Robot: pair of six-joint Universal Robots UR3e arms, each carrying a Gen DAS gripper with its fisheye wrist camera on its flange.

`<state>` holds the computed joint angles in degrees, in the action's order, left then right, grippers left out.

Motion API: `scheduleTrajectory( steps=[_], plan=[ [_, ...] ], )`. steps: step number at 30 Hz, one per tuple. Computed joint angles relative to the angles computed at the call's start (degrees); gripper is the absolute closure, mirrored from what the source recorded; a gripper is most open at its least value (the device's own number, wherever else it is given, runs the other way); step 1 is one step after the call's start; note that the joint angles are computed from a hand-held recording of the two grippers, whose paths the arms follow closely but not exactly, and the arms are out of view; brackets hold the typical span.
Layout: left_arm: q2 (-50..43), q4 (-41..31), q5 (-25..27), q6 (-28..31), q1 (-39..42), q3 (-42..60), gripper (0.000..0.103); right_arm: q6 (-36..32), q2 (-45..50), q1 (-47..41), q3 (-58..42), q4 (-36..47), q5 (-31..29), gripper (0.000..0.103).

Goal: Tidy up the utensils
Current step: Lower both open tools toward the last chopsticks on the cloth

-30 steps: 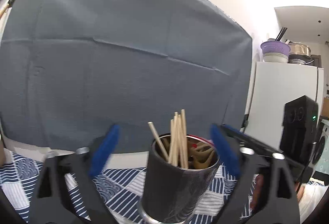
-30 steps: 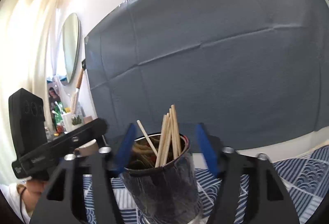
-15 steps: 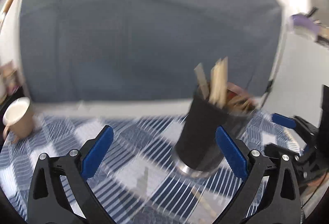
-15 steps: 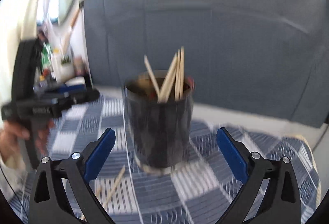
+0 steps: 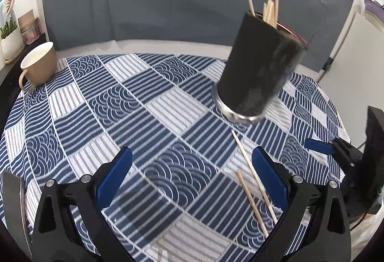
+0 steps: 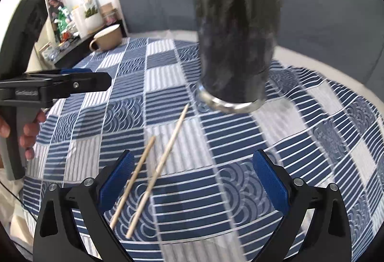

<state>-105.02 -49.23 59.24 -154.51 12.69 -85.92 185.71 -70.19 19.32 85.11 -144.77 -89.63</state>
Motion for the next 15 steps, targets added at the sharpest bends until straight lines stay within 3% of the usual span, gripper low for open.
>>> scheduleTrajectory(
  steps=[5,13,15],
  plan=[
    [2.9,0.3,0.1,1.8,0.1,-5.8,0.006,1.5,3.8,3.1,-3.7,4.2,-6.9,0.009],
    [5.3,-0.8,1.6,4.4,-1.4,-11.4,0.006,1.8,-1.7,-1.6,7.1,0.6,-6.2,0.008],
    [4.2,-5.0,1.2,3.9,-2.1,-9.7,0.006,3.1,-2.8,-2.5,8.1,0.7,-6.8,0.008]
  ],
)
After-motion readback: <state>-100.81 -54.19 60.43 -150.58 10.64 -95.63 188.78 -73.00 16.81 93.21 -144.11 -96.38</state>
